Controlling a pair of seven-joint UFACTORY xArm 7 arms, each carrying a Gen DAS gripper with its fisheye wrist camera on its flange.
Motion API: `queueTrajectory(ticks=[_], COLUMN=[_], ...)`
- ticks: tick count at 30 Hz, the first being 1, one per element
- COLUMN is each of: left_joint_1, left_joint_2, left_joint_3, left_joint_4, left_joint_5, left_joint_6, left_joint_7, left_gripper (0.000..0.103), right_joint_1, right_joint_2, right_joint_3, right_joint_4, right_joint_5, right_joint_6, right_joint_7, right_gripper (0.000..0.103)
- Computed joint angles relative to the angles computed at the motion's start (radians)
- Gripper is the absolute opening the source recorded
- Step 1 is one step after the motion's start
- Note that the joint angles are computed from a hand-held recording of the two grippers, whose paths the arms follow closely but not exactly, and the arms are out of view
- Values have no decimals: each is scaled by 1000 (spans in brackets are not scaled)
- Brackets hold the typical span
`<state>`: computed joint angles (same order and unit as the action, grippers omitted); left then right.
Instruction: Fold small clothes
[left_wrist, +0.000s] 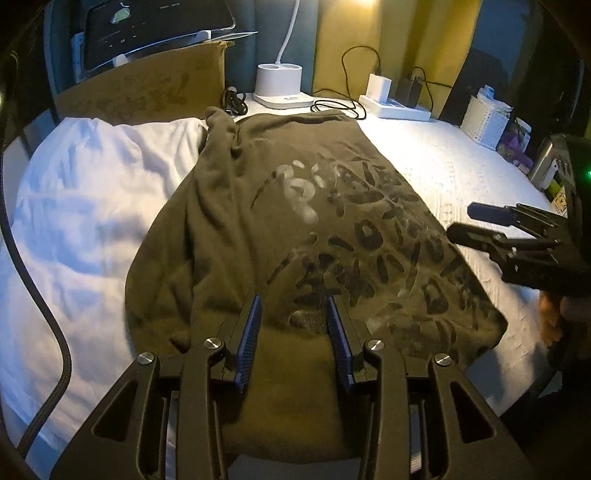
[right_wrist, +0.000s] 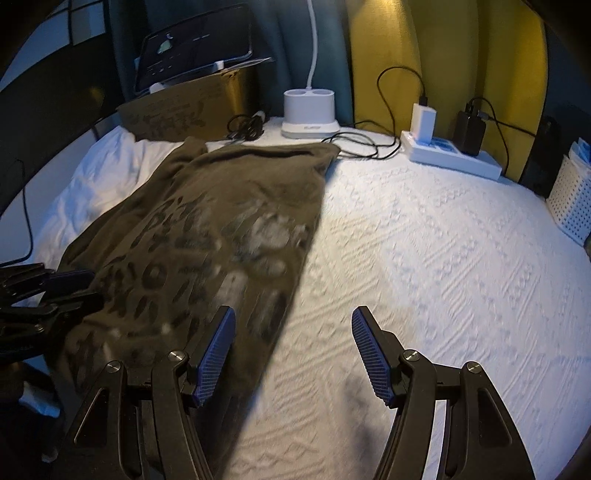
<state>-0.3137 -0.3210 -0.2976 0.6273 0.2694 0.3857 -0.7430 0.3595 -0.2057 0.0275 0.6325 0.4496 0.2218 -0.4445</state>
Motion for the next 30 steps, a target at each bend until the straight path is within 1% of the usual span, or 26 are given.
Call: queueTrajectory(ticks=[4,7,11,14,16,19,22,23,24,25,26,27,28,29,30], left_joint_1=[18,35,54,70,85,103,91,82,69,57,48,44,40,34,33], left_joint_2=[-11,-23,-38,-41,-42,-50,-47,-47,-48,-48,-50,-53,-53,-54,-53], left_joint_3=[-24,-47,-71,-89,-106,-132,-129,-122,-113,-104,-100,-102,-103,-103,-109], left_joint_4=[-13,-30,-47,-53,-55,-55,-40,-36,-32,-30,-28,-25,-22,-19,-13], left_joint_5=[35,74,122,165,205,256,265,258,246,235,228,226,222,217,220], left_joint_6=[-2,-11,-22,-31,-34,-25,6,16,23,23,24,25,26,24,22], left_joint_7=[-45,-90,-144,-174,-196,-241,-259,-261,-257,-251,-249,-255,-259,-259,-266], left_gripper=[37,37,37,37,37,37,38,40,44,47,57,64,69,77,81], right_joint_1=[24,52,60,63,77,75,65,61,42,40,41,-1,-22,-28,-42], right_joint_2=[-29,-45,-63,-86,-96,-115,-148,-158,-173,-183,-196,-211,-223,-241,-255], right_joint_3=[-6,-21,-17,-6,-21,-31,-42,-45,-43,-50,-63,-40,-34,-51,-57], right_joint_4=[-40,-65,-103,-144,-158,-175,-199,-207,-216,-222,-229,-239,-249,-258,-266], right_joint_5=[23,62,62,33,21,-7,-41,-51,-70,-78,-77,-113,-134,-144,-156], right_joint_6=[5,13,-12,-60,-73,-74,-66,-63,-55,-52,-45,-40,-40,-33,-28], right_joint_7=[-30,-59,-56,-38,-29,2,28,37,54,61,59,96,113,114,122], right_gripper=[67,67,67,67,67,70,71,71,72,72,72,72,72,72,72])
